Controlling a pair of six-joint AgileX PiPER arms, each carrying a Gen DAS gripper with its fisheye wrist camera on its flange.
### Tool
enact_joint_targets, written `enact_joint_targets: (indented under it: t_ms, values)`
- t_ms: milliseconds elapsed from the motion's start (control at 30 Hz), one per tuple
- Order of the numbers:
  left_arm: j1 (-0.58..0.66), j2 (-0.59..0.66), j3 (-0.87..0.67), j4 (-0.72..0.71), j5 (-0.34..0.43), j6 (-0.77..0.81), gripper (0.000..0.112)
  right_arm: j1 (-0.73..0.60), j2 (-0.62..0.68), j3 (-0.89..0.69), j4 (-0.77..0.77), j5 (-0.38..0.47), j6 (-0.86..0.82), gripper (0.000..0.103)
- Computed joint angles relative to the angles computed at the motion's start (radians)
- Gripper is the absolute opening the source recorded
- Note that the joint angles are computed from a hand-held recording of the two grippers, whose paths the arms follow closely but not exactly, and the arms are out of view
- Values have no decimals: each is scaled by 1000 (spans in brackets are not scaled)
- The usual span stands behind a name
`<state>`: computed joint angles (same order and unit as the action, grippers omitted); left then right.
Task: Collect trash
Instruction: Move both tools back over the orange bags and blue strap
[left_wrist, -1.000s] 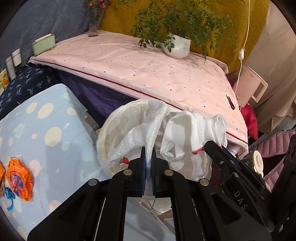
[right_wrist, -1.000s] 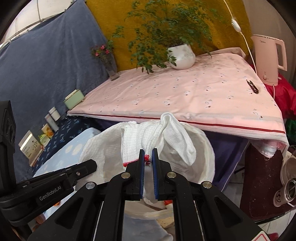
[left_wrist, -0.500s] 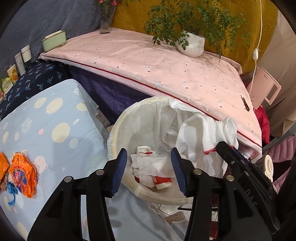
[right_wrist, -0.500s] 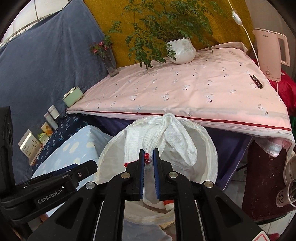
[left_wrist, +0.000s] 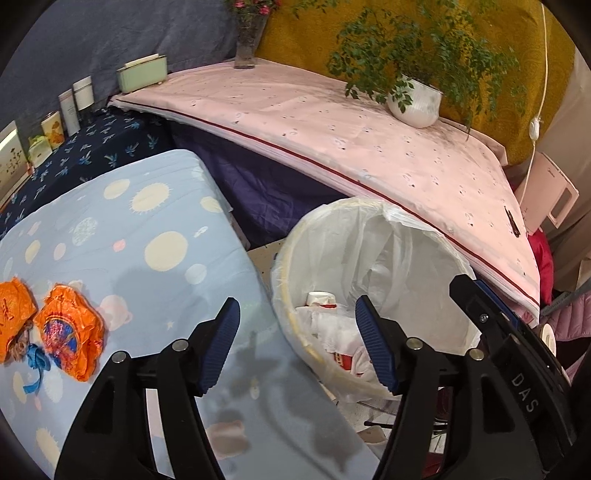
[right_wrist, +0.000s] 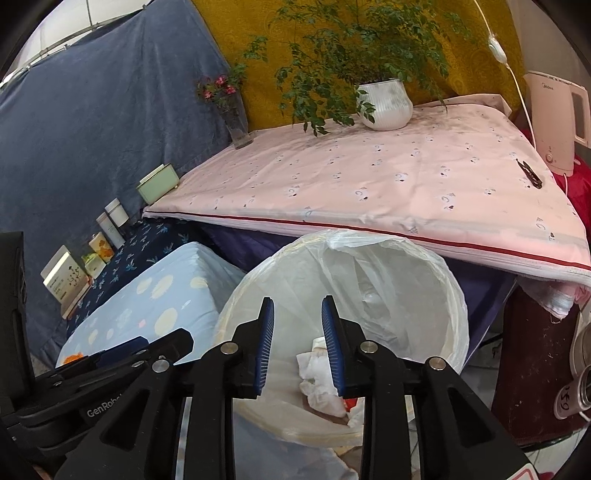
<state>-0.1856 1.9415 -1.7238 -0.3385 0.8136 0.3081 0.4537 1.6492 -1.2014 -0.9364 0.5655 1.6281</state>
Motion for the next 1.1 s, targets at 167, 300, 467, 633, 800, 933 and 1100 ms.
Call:
enact_joint_targets:
  t_ms: [167, 300, 467, 633, 800, 933, 1100]
  values:
    - [49, -23, 36, -25, -3, 23, 62, 52, 24, -56, 10, 36, -26, 35]
    - [96, -42, 58, -54, -1, 51, 62, 94, 52, -109, 24, 65, -53, 38]
    - [168, -68, 89, -92, 1, 90, 62, 149, 99, -191, 57, 102, -98, 39]
    - [255, -81, 110, -108, -2, 105, 69, 205, 162, -295, 96, 140, -158, 44]
    - [351, -74, 112, -111, 5, 103, 71, 250, 251, -425, 167, 161, -247, 44]
    - [429, -50, 98, -98, 6, 84, 73, 279, 329, -531, 239, 172, -323, 45]
    - [505, -3, 66, -79, 17, 57, 74, 294, 439, -676, 363, 185, -434, 46]
